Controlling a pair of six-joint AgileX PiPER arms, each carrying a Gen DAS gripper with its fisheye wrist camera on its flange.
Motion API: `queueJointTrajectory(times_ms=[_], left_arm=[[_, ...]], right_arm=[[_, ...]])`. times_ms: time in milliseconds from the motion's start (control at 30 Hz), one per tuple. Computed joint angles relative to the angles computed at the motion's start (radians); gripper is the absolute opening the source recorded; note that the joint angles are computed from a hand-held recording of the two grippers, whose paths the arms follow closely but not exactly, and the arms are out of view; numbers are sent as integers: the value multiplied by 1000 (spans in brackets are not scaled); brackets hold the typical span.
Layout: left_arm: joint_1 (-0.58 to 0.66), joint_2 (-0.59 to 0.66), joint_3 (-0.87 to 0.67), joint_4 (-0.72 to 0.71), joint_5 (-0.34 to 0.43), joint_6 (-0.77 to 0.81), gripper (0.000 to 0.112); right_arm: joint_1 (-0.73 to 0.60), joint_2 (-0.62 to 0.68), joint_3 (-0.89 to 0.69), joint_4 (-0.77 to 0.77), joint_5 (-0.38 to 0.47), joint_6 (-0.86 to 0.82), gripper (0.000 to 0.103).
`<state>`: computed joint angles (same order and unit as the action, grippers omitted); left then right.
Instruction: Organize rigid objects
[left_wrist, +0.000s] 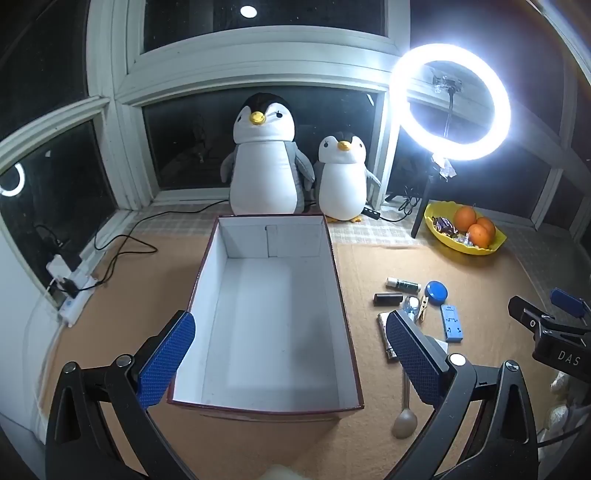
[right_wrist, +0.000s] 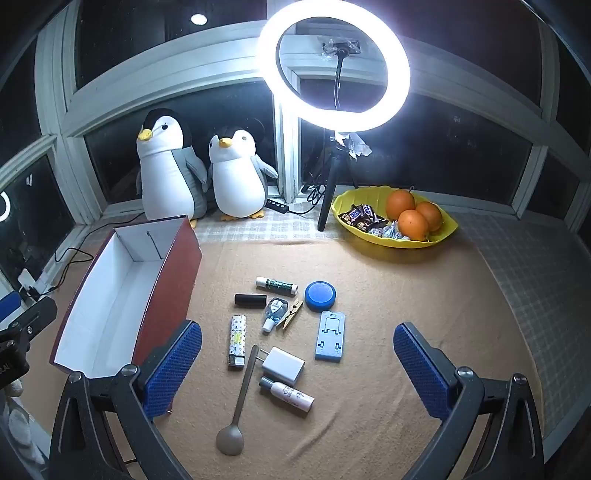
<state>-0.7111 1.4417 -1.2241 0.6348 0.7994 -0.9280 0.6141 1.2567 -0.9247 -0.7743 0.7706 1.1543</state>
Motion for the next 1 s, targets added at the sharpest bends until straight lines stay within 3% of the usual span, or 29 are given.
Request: queueJointTrajectory(times_ms=[1000], left_arm=[[5, 15, -17, -27, -2, 23, 102]], right_arm=[[6, 3, -3, -4, 12, -1, 103]])
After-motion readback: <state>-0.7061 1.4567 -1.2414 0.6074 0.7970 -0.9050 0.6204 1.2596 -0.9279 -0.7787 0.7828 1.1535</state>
